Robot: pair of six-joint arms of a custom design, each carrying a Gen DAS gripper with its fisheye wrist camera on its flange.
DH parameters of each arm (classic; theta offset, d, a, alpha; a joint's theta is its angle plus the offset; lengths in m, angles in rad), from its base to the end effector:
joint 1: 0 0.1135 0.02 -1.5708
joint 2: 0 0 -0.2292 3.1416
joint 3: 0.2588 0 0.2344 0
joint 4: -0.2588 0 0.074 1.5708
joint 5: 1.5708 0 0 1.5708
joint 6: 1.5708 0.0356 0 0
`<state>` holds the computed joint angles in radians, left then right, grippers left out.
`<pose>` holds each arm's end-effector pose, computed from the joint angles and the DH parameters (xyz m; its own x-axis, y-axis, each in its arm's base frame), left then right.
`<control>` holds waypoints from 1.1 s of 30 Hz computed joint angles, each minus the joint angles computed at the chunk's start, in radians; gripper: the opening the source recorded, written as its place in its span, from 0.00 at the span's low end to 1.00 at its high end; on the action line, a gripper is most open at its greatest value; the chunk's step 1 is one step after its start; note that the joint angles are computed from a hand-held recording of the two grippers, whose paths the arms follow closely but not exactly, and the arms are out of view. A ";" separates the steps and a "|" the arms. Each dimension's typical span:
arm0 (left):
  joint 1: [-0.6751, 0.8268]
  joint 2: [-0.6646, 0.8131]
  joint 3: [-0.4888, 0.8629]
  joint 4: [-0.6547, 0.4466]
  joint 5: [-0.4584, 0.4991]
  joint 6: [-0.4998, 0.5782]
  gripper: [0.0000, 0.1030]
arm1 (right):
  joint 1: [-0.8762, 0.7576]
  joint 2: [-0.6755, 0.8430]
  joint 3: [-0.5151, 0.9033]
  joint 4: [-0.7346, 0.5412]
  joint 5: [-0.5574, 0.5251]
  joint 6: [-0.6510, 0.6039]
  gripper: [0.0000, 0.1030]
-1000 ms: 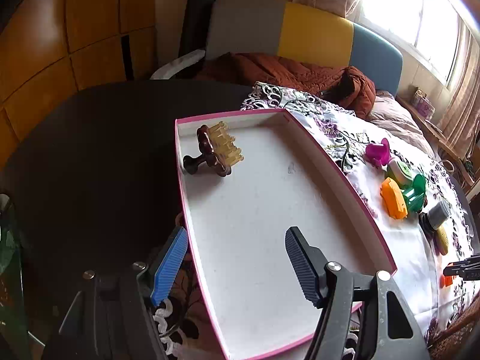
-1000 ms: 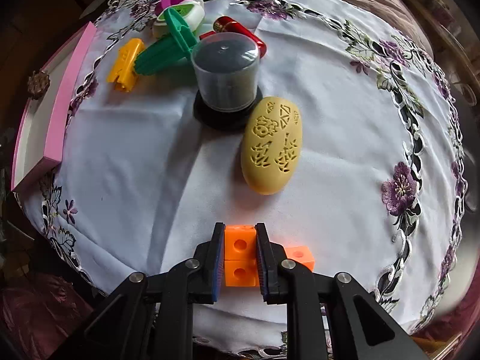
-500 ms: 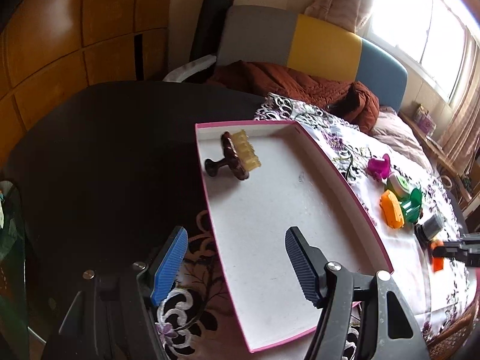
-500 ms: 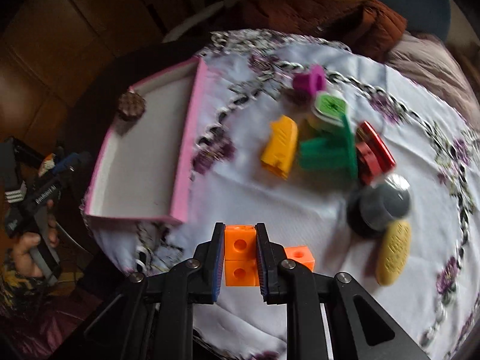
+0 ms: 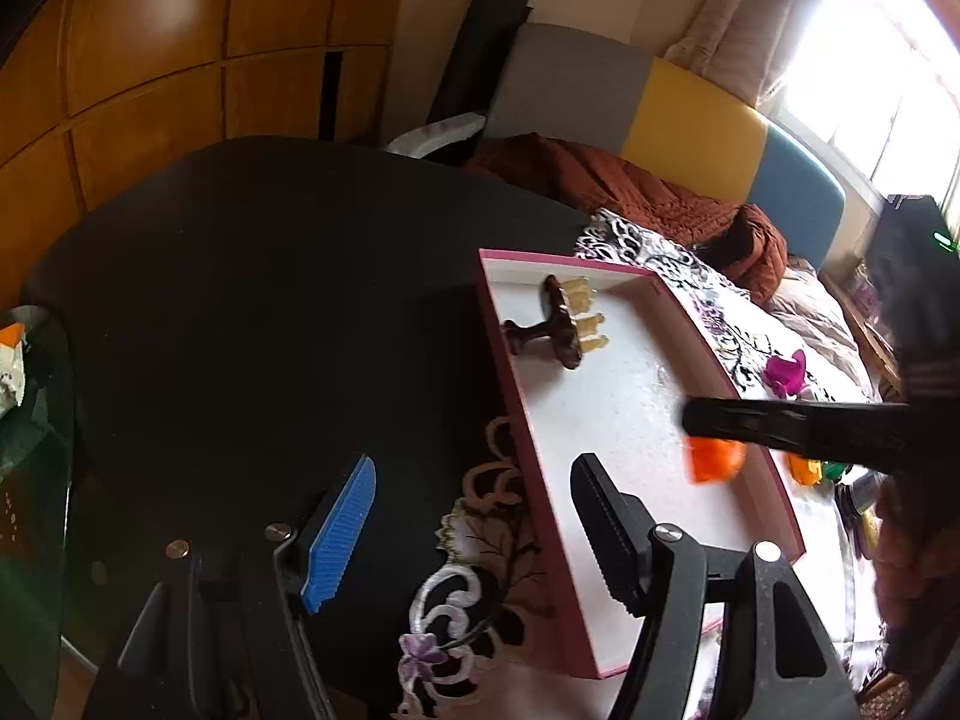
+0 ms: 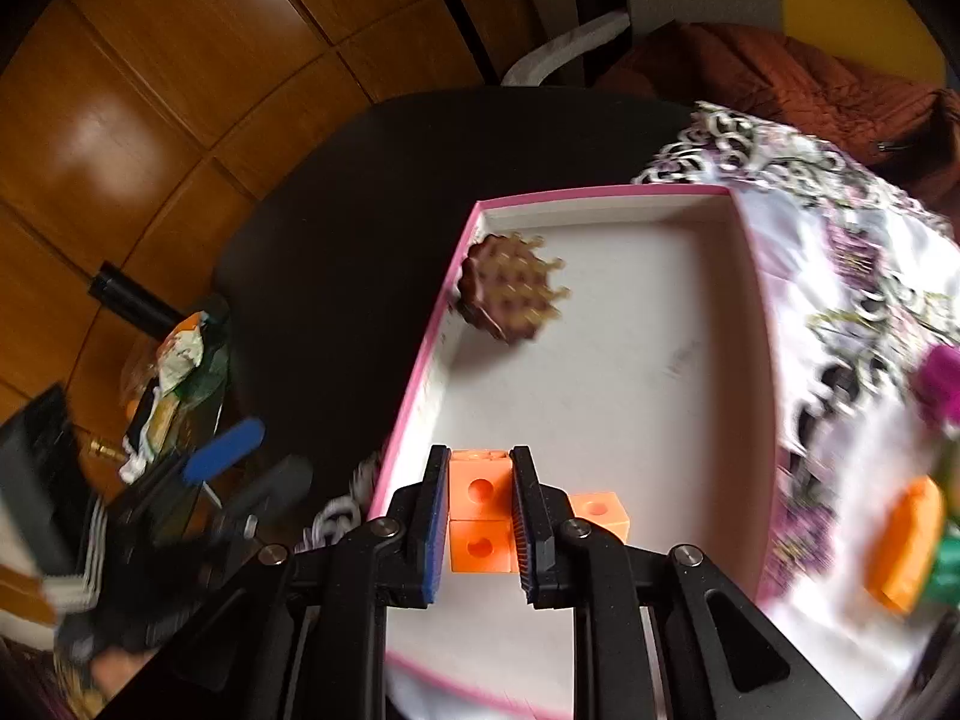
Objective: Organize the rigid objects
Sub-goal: 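Carry the orange block into the tray and open the right gripper, then grasp the yellow piece on the cloth with the left gripper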
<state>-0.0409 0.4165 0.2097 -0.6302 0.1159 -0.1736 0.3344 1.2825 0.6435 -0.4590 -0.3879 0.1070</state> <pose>0.1174 -0.0089 0.1372 -0.7512 -0.1410 -0.6448 -0.0119 0.9797 -0.2003 0.2045 0.0853 0.1510 -0.8860 -0.2032 -0.4168 -0.3740 0.8444 0.3835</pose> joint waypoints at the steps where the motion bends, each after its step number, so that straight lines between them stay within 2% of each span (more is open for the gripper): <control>1: 0.014 0.002 -0.002 0.001 0.003 0.006 0.67 | 0.027 0.054 0.018 0.037 0.010 0.035 0.19; 4: 0.043 0.021 -0.007 0.011 0.007 0.022 0.67 | 0.077 0.199 0.073 0.128 0.040 0.111 0.20; 6: 0.065 0.024 -0.012 0.011 0.020 0.034 0.67 | 0.084 0.254 0.087 0.186 0.039 0.158 0.26; 9: 0.087 0.019 -0.019 0.008 0.035 0.056 0.67 | 0.099 0.269 0.079 0.229 0.045 0.181 0.38; 11: 0.102 0.007 -0.025 0.005 0.057 0.069 0.67 | 0.105 0.243 0.055 0.238 0.053 0.169 0.40; 17: 0.024 -0.028 -0.027 -0.009 0.022 0.029 0.67 | 0.093 0.087 -0.053 0.247 0.097 0.142 0.50; 22: -0.079 -0.019 -0.007 -0.018 -0.033 -0.031 0.67 | 0.051 -0.100 -0.141 0.193 0.134 0.087 0.62; 24: -0.124 -0.006 0.003 -0.016 -0.052 -0.061 0.67 | 0.015 -0.174 -0.166 0.155 0.135 0.059 0.63; 29: -0.250 0.030 0.028 -0.009 -0.099 -0.124 0.67 | -0.154 -0.365 -0.207 0.026 0.087 -0.046 0.71; 33: -0.386 0.075 0.055 0.017 -0.160 -0.179 0.67 | -0.394 -0.473 -0.193 -0.111 -0.003 -0.207 0.75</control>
